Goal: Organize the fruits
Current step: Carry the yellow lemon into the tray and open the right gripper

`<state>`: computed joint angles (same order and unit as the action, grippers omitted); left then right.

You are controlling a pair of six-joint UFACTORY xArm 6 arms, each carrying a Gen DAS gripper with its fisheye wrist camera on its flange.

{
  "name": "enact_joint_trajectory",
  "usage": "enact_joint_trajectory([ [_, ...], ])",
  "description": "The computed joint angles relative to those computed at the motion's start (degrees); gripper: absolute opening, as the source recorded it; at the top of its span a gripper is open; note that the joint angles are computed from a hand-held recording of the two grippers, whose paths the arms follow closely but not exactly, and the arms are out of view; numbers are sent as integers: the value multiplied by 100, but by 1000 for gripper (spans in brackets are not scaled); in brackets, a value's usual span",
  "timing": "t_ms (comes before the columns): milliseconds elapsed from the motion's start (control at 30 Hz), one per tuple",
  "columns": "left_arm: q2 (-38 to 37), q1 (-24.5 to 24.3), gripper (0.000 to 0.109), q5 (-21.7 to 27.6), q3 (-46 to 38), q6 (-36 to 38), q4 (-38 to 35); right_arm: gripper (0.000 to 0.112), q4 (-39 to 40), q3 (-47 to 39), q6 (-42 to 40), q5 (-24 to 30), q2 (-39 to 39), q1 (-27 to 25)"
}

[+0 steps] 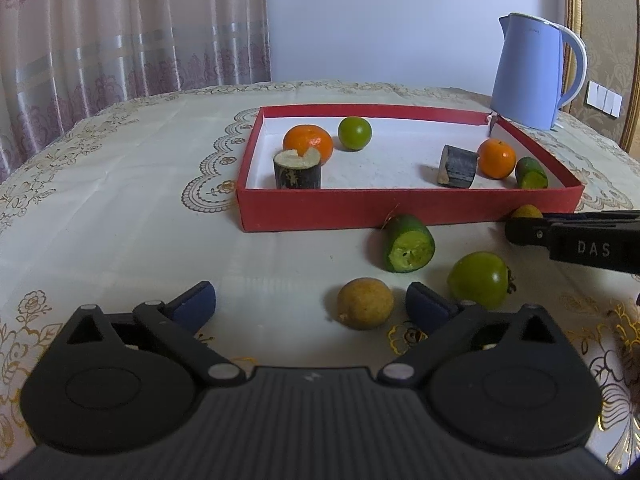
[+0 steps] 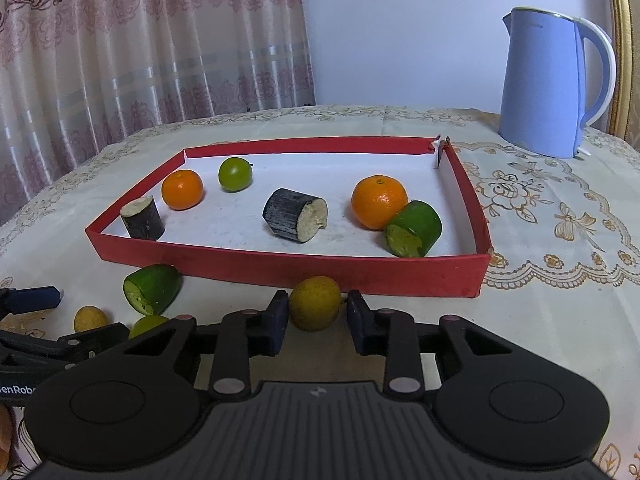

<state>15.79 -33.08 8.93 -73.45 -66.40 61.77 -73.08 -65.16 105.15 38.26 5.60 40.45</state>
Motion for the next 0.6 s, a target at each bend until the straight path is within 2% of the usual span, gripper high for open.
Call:
enact_joint_trajectory([
  [600, 13, -16, 103, 32, -15, 44, -57, 31, 141, 22, -157, 617, -140, 291],
])
